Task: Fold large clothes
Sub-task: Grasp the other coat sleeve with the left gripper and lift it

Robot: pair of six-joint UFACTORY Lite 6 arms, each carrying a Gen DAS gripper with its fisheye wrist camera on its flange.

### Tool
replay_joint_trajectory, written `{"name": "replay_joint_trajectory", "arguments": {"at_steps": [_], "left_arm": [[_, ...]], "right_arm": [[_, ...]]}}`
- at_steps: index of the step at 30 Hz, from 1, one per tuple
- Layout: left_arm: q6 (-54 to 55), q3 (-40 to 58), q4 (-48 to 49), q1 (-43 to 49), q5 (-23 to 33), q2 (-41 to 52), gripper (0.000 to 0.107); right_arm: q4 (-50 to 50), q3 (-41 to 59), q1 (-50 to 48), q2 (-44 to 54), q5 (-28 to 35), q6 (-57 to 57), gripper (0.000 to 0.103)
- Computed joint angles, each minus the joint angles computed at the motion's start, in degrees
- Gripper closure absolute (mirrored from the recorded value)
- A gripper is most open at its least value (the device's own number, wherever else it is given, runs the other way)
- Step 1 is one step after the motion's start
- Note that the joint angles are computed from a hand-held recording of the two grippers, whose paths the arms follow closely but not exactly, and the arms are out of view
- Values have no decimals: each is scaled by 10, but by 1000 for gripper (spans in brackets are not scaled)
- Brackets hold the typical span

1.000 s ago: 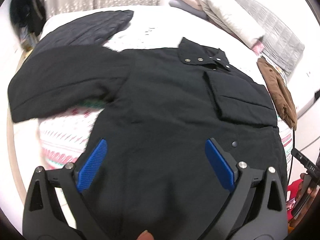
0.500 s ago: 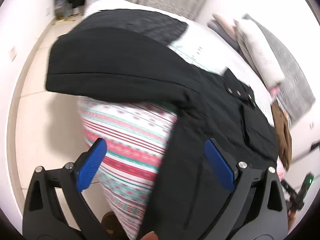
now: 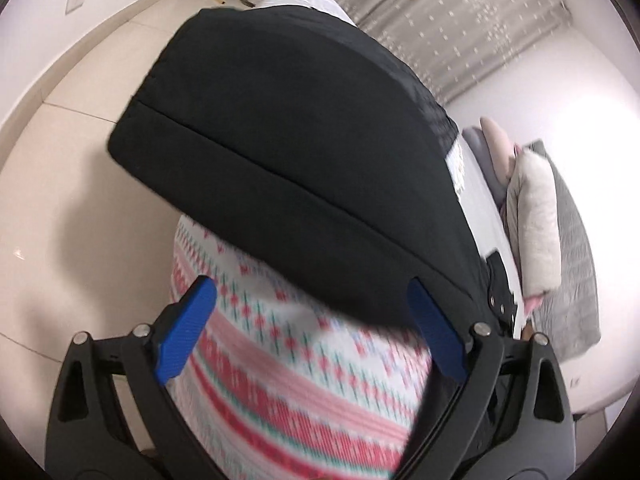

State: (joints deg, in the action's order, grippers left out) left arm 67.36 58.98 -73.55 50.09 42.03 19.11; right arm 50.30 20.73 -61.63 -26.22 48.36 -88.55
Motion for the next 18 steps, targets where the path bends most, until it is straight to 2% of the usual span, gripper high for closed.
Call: {"name": "replay_joint_trajectory", "arguments": {"at_steps": [2, 5, 6, 7, 8, 9, 10, 12, 15, 18], "left_arm": [[23, 11, -46, -5, -6, 33, 12], [65, 21, -136, 1, 30, 83, 15], [82, 17, -167, 4, 41, 88, 24], [99, 5, -203, 5, 49, 85, 41], [107, -6, -221, 4, 47, 74, 49], [117, -24, -244, -3, 26, 51, 68], [127, -47, -264, -16, -18, 11, 85], [114, -68, -266, -39, -82, -46, 91], [92, -95, -241, -82, -147, -143, 98], [79, -106, -200, -138, -182, -243, 99]], "right_arm": [[-1, -6, 12, -2, -16, 2, 12], [0, -13, 27, 0, -37, 5, 12], [1, -15, 31, 2, -43, 5, 12], [2, -16, 37, 7, -50, 5, 12], [1, -17, 43, 12, -58, 7, 12], [1, -18, 49, 15, -63, 9, 12], [1, -19, 54, 19, -68, 9, 12], [1, -20, 61, 24, -73, 9, 12], [2, -19, 66, 26, -71, 8, 12], [2, -14, 60, 31, -58, 7, 12]]}}
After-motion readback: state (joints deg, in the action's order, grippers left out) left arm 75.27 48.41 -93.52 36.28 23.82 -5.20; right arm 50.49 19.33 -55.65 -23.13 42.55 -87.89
